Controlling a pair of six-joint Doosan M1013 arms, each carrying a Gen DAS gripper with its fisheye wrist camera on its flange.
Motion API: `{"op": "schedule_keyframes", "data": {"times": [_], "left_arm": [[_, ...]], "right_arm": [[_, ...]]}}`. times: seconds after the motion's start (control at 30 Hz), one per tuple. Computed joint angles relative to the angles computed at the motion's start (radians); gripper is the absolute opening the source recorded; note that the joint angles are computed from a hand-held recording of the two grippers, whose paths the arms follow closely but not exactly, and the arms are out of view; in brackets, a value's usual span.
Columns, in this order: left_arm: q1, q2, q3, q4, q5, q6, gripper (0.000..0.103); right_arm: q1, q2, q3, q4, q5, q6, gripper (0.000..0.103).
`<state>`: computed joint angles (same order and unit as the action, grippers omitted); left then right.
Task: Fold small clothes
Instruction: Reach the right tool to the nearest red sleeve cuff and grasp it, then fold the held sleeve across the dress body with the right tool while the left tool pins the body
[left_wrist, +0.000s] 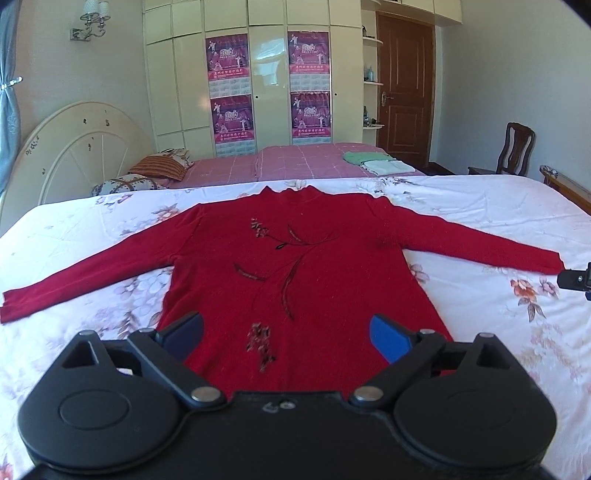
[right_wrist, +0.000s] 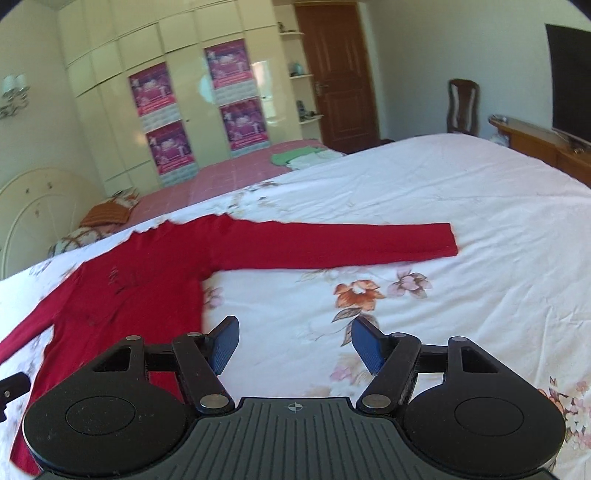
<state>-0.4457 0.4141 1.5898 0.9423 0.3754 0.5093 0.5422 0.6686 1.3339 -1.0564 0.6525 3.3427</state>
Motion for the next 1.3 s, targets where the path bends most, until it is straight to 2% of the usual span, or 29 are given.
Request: {"op": "schedule_keyframes", "data": {"times": [0.23,0.4,0.5,0.6,0.77,0.93,1.03,1.13,1.17,1.2,1.3], "left_arm": [[0.021,0.101,-0.114,-0.258,0.029,0.214,0.095],[0.030,0.160,-0.189,-0.269,0.052,0.210,0.097],[0.036,0.197,-0.236,-0.270,0.078,0.207,0.099],[0.041,0.232,-0.283,-0.320,0.104,0.267,0.099],[0.048,0.284,-0.359,-0.385,0.138,0.348,0.099],[0.050,0.317,-0.418,-0.437,0.153,0.414,0.099],[0.056,0.325,-0.438,-0.483,0.152,0.443,0.102],[0.069,0.330,-0.448,-0.558,0.157,0.482,0.102],[0.075,0.330,-0.450,-0.575,0.160,0.495,0.103],[0.081,0.330,-0.450,-0.600,0.161,0.522,0.102],[0.107,0.332,-0.454,-0.723,0.167,0.667,0.103]], "right_arm": [[-0.070,0.012,0.015,-0.027,-0.006,0.142,0.068],[-0.110,0.025,0.020,-0.023,-0.027,0.229,0.067],[-0.134,0.031,0.027,-0.012,-0.038,0.266,0.058],[-0.149,0.040,0.030,-0.022,-0.031,0.307,0.058],[-0.181,0.042,0.058,-0.063,-0.051,0.467,0.057],[-0.190,0.030,0.088,-0.139,-0.067,0.592,0.045],[-0.193,0.022,0.095,-0.104,-0.056,0.594,0.039],[-0.193,0.016,0.094,-0.072,-0.037,0.576,0.026],[-0.195,0.016,0.093,-0.062,-0.032,0.559,0.010],[-0.195,0.015,0.093,-0.054,-0.028,0.543,0.004],[-0.185,0.022,0.066,-0.049,0.008,0.454,0.004]]}}
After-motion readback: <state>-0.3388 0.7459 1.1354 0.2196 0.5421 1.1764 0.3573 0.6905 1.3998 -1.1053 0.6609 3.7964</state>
